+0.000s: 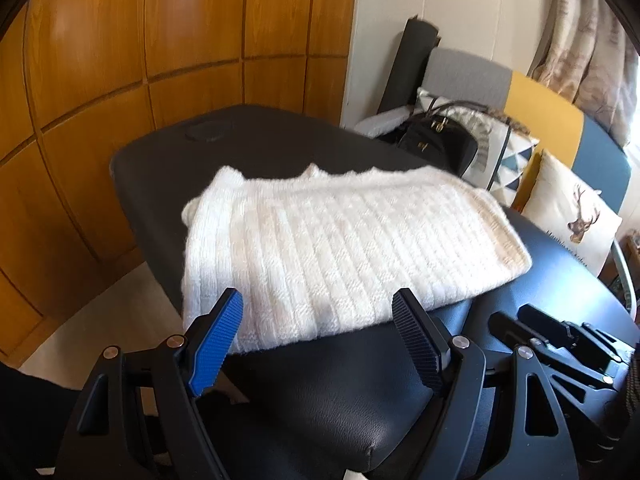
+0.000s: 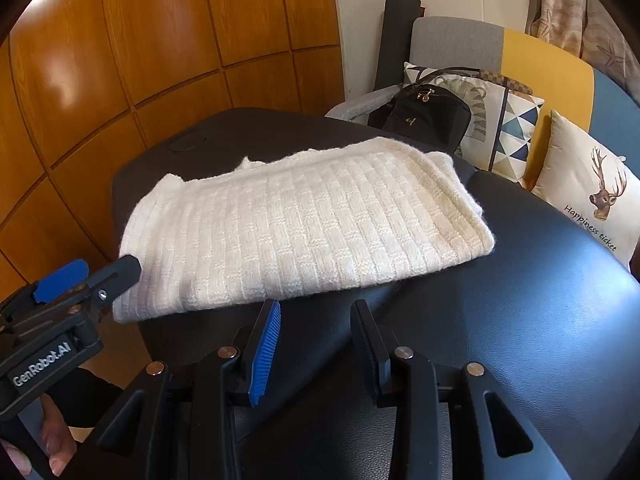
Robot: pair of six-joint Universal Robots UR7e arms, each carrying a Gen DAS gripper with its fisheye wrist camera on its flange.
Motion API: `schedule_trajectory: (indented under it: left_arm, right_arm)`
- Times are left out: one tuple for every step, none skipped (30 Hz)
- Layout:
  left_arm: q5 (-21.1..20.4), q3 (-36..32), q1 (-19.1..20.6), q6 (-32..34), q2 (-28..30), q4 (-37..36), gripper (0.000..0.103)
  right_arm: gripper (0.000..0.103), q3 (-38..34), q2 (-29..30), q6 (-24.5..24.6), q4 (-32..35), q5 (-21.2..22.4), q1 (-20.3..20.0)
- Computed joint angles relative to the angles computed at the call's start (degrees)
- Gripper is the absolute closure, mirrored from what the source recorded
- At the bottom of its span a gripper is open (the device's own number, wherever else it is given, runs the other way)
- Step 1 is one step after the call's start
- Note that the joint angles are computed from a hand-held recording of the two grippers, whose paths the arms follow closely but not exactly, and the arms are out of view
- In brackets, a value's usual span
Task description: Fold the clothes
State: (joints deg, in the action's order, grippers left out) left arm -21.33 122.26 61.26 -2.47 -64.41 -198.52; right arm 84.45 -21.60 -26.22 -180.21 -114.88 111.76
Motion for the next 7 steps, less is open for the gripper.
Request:
schedule_trajectory:
  left_arm:
    - [0.53, -0.16, -0.2, 1.55, 0.49, -1.56, 0.023]
    - [0.67, -0.27, -0.21, 1.37, 0.41, -0.78, 0.023]
    - [0.32, -0.29, -0.13, 0.42, 0.04, 0.53, 0.023]
    - [-0.12, -0.2, -0.04, -0.46, -0.23, 1.22, 0.023]
    - [-0.28, -0.16, 0.05, -1.2, -0.38, 1.92, 0.023]
    - [-0.36, -0.15, 0.15, -1.9, -0.51, 2.67, 0.023]
    - [-0.53, -0.15, 0.28, -2.58, -0.68, 3.62, 0.023]
  right_arm:
    - [0.066, -0.13, 0.09, 0.12, 0.29, -0.07, 0.01]
    - [0.066, -0.09, 0.06, 0.2, 0.39, -0.01, -0.04]
    - [0.066, -0.05, 0.03, 0.28, 0.48, 0.06, -0.08]
    - [0.066, 0.0, 0.01, 0.35, 0.56, 0.12, -0.13]
    - [0.066, 0.01, 0.01, 0.32, 0.54, 0.11, -0.13]
    - [0.066, 0.03, 0.01, 0.29, 0.53, 0.11, -0.13]
    - [0.066, 0.04, 0.01, 0.27, 0.51, 0.1, -0.14]
